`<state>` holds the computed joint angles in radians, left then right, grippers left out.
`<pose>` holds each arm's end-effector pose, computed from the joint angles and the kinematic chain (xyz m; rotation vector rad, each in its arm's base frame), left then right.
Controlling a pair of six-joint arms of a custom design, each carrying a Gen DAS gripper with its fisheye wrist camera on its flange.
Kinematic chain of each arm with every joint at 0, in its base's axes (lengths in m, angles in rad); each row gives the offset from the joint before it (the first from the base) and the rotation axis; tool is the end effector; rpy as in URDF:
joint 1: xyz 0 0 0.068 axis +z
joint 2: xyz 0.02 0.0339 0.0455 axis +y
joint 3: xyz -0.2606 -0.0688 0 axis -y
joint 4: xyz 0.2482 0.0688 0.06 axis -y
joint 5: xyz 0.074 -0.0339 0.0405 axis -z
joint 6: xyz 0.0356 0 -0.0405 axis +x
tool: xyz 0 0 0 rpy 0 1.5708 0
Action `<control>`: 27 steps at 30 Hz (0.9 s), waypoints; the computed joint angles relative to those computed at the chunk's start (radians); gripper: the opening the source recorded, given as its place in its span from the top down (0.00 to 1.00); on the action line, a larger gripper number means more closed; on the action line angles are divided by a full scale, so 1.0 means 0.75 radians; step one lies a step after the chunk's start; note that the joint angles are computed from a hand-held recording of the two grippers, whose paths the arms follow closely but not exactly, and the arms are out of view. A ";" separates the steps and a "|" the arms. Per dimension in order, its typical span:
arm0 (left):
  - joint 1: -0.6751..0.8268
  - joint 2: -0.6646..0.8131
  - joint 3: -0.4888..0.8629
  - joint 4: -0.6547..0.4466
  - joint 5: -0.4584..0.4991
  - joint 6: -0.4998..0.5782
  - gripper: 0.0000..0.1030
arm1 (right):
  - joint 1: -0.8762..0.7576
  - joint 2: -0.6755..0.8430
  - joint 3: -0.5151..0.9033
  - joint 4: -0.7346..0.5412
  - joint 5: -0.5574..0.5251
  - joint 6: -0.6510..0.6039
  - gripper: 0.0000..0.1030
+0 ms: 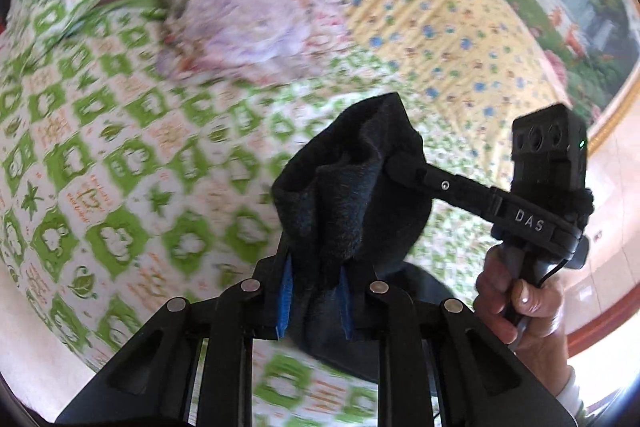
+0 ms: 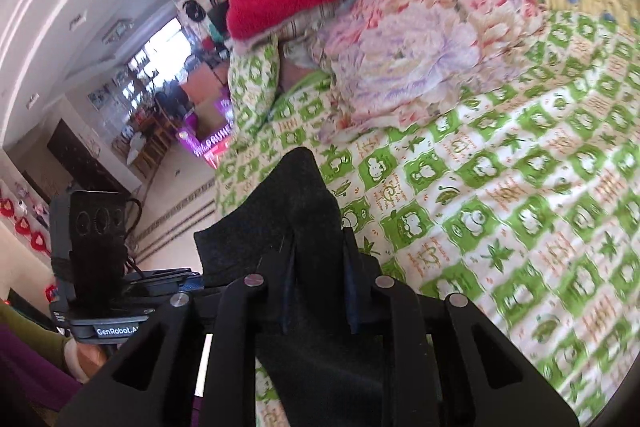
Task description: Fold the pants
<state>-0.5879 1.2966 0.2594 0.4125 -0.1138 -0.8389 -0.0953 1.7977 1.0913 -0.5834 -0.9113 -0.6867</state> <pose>0.1820 -0.1165 0.1172 -0.3502 2.2464 -0.6633 0.3341 -0.0037 0.1599 -0.8518 2.2298 0.9505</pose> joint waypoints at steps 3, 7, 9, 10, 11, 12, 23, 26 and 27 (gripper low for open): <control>-0.138 -0.059 0.060 -0.078 -0.077 0.006 0.82 | -0.144 -0.083 -0.052 -0.096 -0.093 -0.101 0.79; -0.347 -0.030 0.197 -0.161 -0.215 0.028 0.82 | -0.364 -0.167 -0.113 -0.235 -0.210 -0.272 0.79; -0.421 0.004 0.257 -0.176 -0.249 0.040 0.82 | -0.469 -0.193 -0.138 -0.312 -0.268 -0.365 0.79; -0.455 0.024 0.287 -0.182 -0.258 0.050 0.82 | -0.538 -0.191 -0.141 -0.383 -0.303 -0.446 0.79; -0.491 0.049 0.321 -0.189 -0.269 0.060 0.82 | -0.590 -0.180 -0.135 -0.443 -0.327 -0.511 0.79; -0.521 0.071 0.349 -0.194 -0.278 0.068 0.82 | -0.664 -0.147 -0.116 -0.544 -0.358 -0.621 0.80; -0.721 0.378 0.627 -0.219 -0.262 0.116 0.82 | -1.091 0.236 0.056 -1.126 -0.379 -1.318 0.80; -0.756 0.454 0.698 -0.230 -0.250 0.130 0.82 | -1.181 0.318 0.095 -1.211 -0.359 -1.420 0.80; -0.758 0.473 0.718 -0.232 -0.241 0.136 0.82 | -1.202 0.338 0.107 -1.235 -0.354 -1.445 0.80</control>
